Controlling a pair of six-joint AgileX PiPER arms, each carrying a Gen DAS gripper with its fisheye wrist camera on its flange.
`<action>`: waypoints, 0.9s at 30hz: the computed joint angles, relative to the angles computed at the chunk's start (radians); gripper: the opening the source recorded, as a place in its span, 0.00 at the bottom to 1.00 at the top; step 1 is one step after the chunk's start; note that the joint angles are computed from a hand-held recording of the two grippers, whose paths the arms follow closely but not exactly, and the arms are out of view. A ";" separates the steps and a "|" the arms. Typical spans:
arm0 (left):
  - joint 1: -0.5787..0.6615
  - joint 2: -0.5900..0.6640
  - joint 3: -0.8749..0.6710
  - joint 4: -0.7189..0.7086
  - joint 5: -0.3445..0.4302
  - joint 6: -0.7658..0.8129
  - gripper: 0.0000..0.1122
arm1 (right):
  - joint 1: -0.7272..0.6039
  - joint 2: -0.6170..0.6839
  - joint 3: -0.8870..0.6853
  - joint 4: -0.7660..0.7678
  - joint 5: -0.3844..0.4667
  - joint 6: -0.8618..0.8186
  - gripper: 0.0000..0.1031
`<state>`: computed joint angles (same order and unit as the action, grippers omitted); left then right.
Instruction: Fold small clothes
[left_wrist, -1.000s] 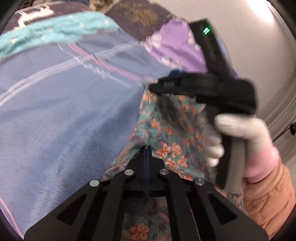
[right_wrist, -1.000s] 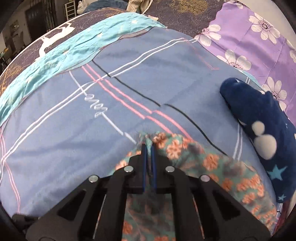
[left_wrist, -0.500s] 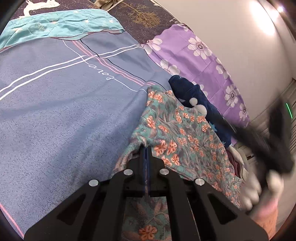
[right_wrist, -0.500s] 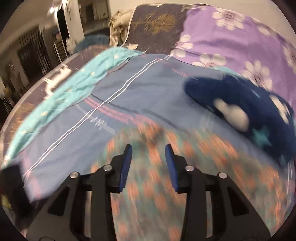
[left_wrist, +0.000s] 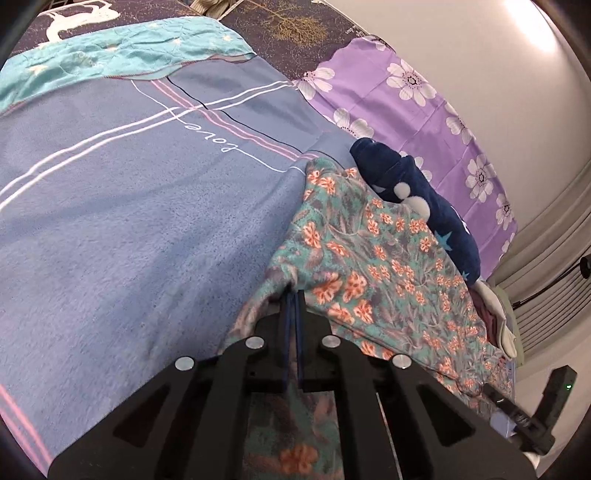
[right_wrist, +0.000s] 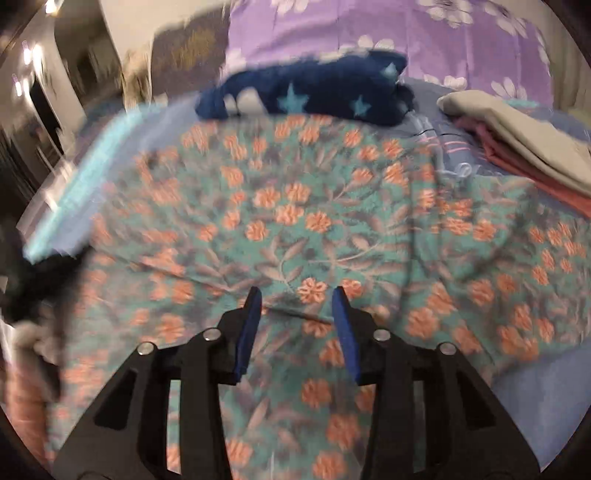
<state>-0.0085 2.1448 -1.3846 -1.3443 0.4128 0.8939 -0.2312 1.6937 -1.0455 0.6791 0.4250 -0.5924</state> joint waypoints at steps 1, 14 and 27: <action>-0.012 -0.026 0.022 0.022 -0.017 0.001 0.03 | -0.065 -0.037 0.027 0.071 0.014 -0.076 0.40; -0.387 0.072 -0.380 0.549 0.130 -0.347 0.19 | -1.060 0.139 -0.110 0.556 0.254 -0.197 0.56; -0.410 0.315 -0.581 0.406 0.246 -0.369 0.19 | -0.962 0.246 -0.250 0.796 0.441 -0.325 0.06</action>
